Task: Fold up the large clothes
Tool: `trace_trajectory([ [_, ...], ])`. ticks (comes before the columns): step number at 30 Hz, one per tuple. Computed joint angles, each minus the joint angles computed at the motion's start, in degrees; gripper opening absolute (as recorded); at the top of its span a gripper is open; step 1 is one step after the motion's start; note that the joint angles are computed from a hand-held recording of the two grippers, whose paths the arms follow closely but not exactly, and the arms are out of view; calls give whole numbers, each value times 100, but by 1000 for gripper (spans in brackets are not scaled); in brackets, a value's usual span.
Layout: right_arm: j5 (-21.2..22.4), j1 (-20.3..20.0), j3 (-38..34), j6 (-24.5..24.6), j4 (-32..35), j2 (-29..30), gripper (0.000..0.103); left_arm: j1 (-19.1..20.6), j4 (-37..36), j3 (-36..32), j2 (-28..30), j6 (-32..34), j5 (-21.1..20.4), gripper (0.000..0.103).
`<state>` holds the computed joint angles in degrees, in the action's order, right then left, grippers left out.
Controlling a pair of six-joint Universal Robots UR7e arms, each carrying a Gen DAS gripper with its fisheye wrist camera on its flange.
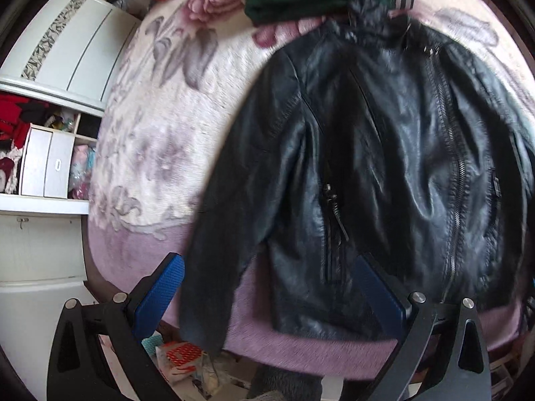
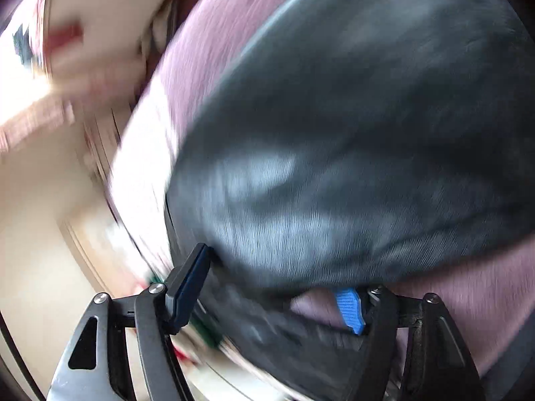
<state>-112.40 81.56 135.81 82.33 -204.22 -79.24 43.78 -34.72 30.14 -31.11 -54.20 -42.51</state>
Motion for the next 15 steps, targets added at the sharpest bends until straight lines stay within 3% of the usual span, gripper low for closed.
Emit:
trace_trajectory([
  [1,-515,118,-15,102,-142,81,23,31,-145,158,-1,13,19,103],
  [3,-1363,431,-194,156,293,-37,20,74,-464,352,13,164,24,103],
  [5,-2122,735,-520,-315,1230,-258,21,105,-728,479,40,346,60,103],
  [6,-2142,701,-566,-460,1445,-309,26,107,-819,566,45,401,89,103],
  [7,-1921,592,-561,-644,1432,-238,44,124,-1041,776,-11,504,126,103],
  [8,-1461,383,-469,-591,1178,-99,51,147,-1116,800,14,559,151,103],
  [10,-593,-49,-248,-562,85,191,54,220,-1130,854,66,571,198,103],
  [12,-427,-265,-249,-502,-966,567,62,284,-1127,806,117,534,267,103],
  [15,-465,-235,-570,-699,-2244,1154,60,346,-1240,729,175,573,450,103],
])
